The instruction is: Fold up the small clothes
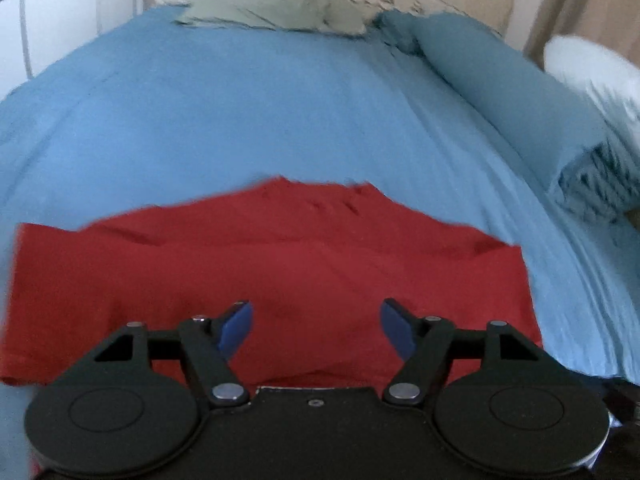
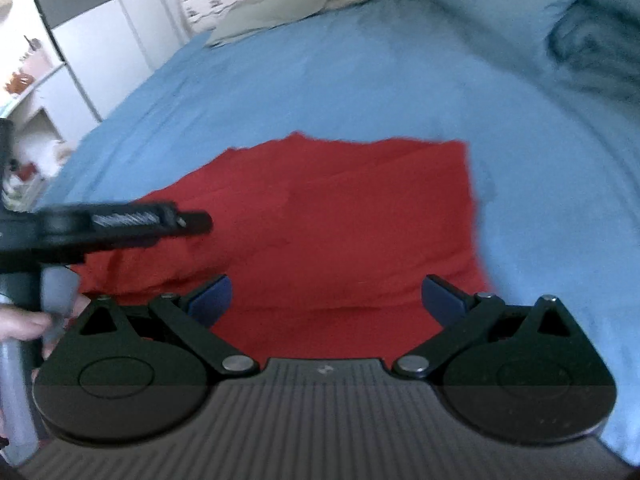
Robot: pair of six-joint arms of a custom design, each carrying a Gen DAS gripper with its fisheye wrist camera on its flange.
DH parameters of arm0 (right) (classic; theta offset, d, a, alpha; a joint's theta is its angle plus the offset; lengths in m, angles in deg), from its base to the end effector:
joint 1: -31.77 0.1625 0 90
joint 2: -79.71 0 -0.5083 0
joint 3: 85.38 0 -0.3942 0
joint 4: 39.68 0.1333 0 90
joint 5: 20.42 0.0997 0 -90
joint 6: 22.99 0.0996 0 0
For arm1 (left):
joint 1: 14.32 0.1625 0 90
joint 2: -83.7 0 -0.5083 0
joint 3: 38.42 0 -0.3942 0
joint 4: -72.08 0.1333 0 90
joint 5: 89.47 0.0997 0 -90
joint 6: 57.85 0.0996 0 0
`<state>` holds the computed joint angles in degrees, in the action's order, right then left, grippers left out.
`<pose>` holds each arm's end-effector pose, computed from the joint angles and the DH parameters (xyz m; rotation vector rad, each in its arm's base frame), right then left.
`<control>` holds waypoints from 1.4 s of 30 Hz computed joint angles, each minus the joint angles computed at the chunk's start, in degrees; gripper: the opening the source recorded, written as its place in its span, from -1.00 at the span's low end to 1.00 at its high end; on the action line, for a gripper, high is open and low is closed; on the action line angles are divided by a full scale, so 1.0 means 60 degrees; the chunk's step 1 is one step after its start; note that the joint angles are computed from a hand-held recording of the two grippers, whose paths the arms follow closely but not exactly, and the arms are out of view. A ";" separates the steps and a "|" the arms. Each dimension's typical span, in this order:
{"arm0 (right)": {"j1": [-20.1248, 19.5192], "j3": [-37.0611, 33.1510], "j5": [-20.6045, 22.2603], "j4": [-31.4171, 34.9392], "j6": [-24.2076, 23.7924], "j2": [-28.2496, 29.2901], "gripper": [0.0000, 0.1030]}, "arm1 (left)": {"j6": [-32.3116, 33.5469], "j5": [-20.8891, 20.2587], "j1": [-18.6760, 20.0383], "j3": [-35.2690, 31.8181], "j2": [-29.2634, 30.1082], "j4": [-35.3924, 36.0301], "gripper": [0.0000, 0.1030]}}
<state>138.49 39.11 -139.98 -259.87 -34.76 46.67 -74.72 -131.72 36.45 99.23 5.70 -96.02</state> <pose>0.2383 -0.5007 0.0404 0.3926 -2.4942 0.9117 -0.1057 -0.4568 0.2875 0.2980 2.4035 -0.8490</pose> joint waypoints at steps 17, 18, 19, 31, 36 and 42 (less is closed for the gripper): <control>0.0168 -0.2254 0.0078 0.1956 0.3828 0.1222 0.60 | -0.1339 0.1311 0.0758 -0.0288 -0.2391 0.3172 0.81; 0.0195 -0.2339 -0.0050 0.1928 0.3862 0.1293 0.58 | -0.1302 0.1222 0.0803 -0.0298 -0.2405 0.3064 0.81; 0.0234 -0.2442 -0.0153 0.1825 0.3853 0.1386 0.53 | -0.1289 0.1157 0.0810 -0.0317 -0.2444 0.3059 0.81; 0.0552 -0.3269 -0.0699 0.2218 0.3692 0.1481 -0.59 | -0.0998 0.0879 0.1085 -0.0418 -0.2987 0.3342 0.81; 0.0975 -0.3292 -0.0119 0.1401 0.2657 0.0942 -0.60 | -0.1077 0.0770 0.1127 -0.0290 -0.3152 0.3344 0.81; 0.1166 -0.2861 -0.1553 -0.0004 0.0898 0.0491 -0.60 | -0.1250 0.0542 0.1091 -0.0158 -0.3099 0.3754 0.81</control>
